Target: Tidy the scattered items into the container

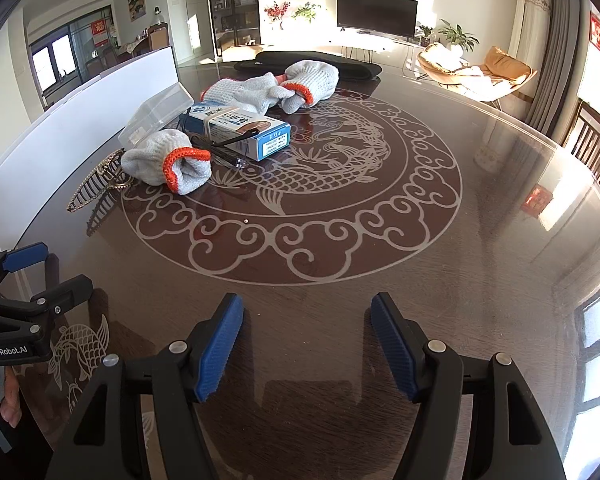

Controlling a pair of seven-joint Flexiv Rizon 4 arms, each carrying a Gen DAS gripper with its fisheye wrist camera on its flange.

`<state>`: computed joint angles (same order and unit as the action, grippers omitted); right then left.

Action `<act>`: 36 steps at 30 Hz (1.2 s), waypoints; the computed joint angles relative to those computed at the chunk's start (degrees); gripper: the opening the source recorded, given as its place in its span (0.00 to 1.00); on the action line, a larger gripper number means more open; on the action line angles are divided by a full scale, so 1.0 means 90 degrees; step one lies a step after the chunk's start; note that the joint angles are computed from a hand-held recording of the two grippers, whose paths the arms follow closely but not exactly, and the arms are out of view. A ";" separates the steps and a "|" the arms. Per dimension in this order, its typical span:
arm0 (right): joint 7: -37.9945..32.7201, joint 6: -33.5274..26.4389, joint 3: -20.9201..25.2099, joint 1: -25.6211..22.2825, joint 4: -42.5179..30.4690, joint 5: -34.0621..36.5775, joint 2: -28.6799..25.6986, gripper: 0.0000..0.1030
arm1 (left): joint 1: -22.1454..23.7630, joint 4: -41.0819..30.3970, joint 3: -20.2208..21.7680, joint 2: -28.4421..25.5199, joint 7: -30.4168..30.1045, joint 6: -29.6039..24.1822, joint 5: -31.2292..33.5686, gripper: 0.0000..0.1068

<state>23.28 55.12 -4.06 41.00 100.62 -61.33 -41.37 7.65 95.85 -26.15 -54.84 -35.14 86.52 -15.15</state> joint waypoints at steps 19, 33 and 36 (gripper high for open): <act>-0.0001 -0.0007 0.0010 -0.0005 -0.0001 -0.0003 0.0001 0.66 | -0.0004 -0.0011 -0.0002 -0.0022 -0.0008 0.0011 0.0017 0.96; -0.0031 -0.0016 0.0015 -0.0007 -0.0012 0.0000 -0.0003 0.66 | 0.0051 -0.0045 0.0024 0.0044 0.0158 -0.0308 0.0070 0.96; -0.0314 0.0640 -0.0054 -0.0212 -0.0107 -0.0288 -0.0105 0.67 | 0.0055 -0.0084 0.0161 0.0143 0.0336 -0.0629 -0.0028 0.96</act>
